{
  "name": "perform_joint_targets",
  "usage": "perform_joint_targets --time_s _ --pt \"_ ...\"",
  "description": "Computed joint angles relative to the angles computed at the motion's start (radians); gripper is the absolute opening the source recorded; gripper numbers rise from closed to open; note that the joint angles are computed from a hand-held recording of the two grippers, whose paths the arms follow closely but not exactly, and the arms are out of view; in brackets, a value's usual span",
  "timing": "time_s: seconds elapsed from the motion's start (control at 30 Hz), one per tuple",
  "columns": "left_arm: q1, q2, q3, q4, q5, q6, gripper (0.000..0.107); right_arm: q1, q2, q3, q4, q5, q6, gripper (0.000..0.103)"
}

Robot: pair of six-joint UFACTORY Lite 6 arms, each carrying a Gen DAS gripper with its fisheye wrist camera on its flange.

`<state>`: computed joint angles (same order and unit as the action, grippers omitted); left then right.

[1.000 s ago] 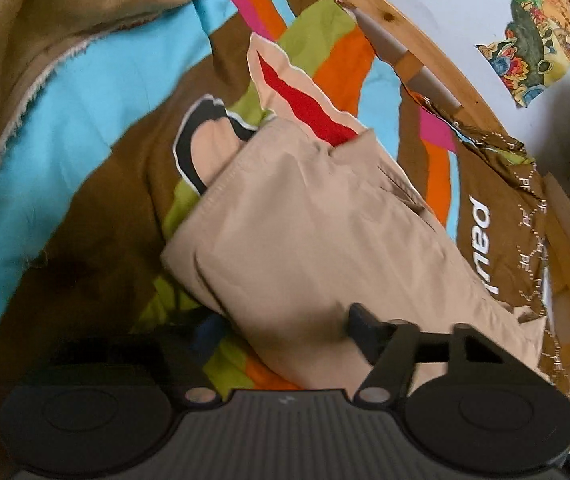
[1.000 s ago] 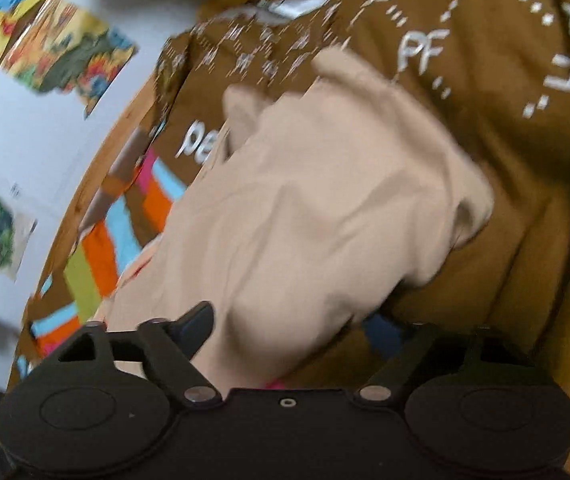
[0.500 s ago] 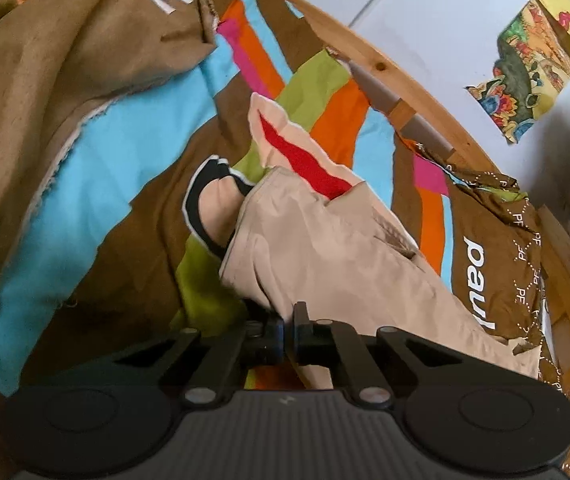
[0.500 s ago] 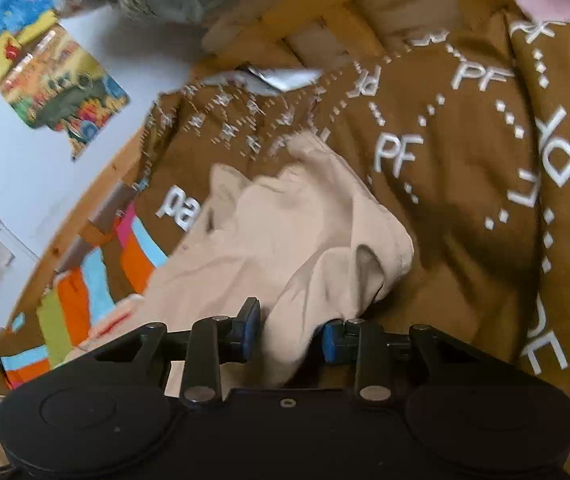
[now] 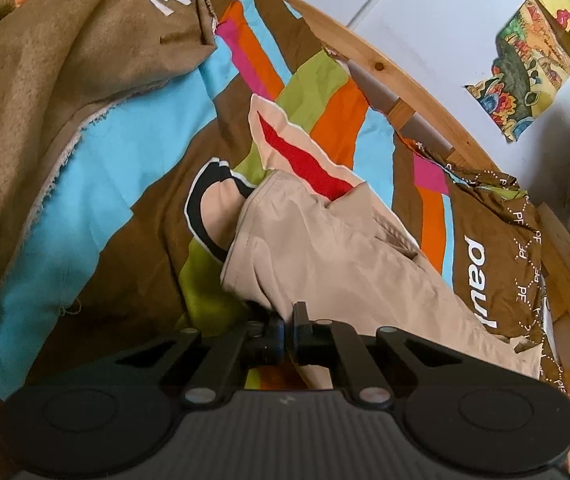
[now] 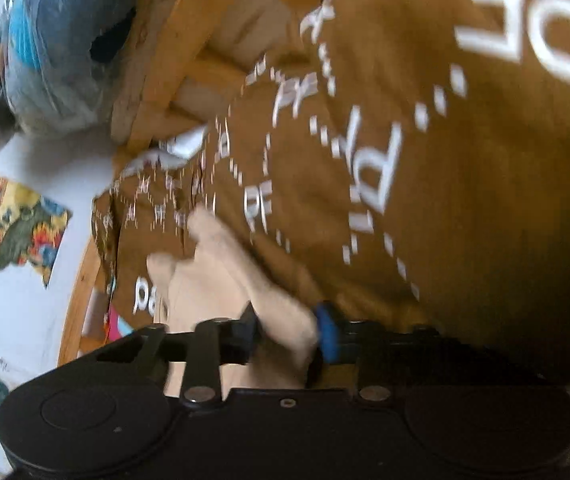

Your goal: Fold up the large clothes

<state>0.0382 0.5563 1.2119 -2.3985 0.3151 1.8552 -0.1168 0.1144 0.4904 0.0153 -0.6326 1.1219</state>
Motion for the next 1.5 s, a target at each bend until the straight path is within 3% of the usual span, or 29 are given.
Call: perform_joint_targets --time_s 0.1,0.2,0.4,0.47,0.6,0.63,0.7,0.77,0.9,1.13,1.33,1.5 --pt "0.006 -0.007 -0.01 -0.014 0.002 0.017 0.003 0.057 -0.037 0.005 0.15 -0.045 -0.246 0.012" --pt "0.008 0.01 0.003 0.053 -0.013 -0.045 0.003 0.14 -0.109 -0.013 0.327 -0.113 -0.549 0.011" --pt "-0.008 0.007 -0.001 0.018 -0.033 0.057 0.003 0.088 -0.02 0.075 0.339 0.096 -0.559 0.013" --pt "-0.012 0.006 0.007 0.029 -0.048 0.056 0.004 0.107 -0.014 0.093 0.42 0.119 -0.649 0.02" --pt "-0.031 -0.004 -0.002 -0.093 -0.063 0.21 0.004 0.211 -0.028 0.113 0.73 0.088 -1.016 0.035" --pt "-0.033 -0.006 -0.002 -0.107 -0.066 0.233 0.004 0.237 -0.029 0.117 0.778 0.066 -1.09 0.037" --pt "-0.039 -0.013 -0.009 -0.147 -0.066 0.287 0.004 0.325 -0.012 0.15 0.921 -0.003 -1.294 0.051" --pt "-0.04 -0.017 -0.013 -0.161 -0.065 0.313 0.004 0.406 0.009 0.175 0.984 -0.079 -1.439 0.056" --pt "-0.038 -0.017 -0.012 -0.147 -0.063 0.305 0.004 0.512 0.084 0.237 0.916 -0.141 -1.568 0.058" --pt "-0.044 -0.018 -0.013 -0.172 -0.07 0.342 0.004 0.575 0.266 0.424 0.663 -0.046 -1.613 0.063" --pt "-0.052 -0.021 -0.016 -0.198 -0.079 0.373 0.004 0.628 0.476 0.664 0.767 -0.002 -1.802 0.068" --pt "-0.045 -0.016 -0.01 -0.15 -0.076 0.317 0.004 0.626 0.48 0.63 0.762 0.003 -1.793 0.072"
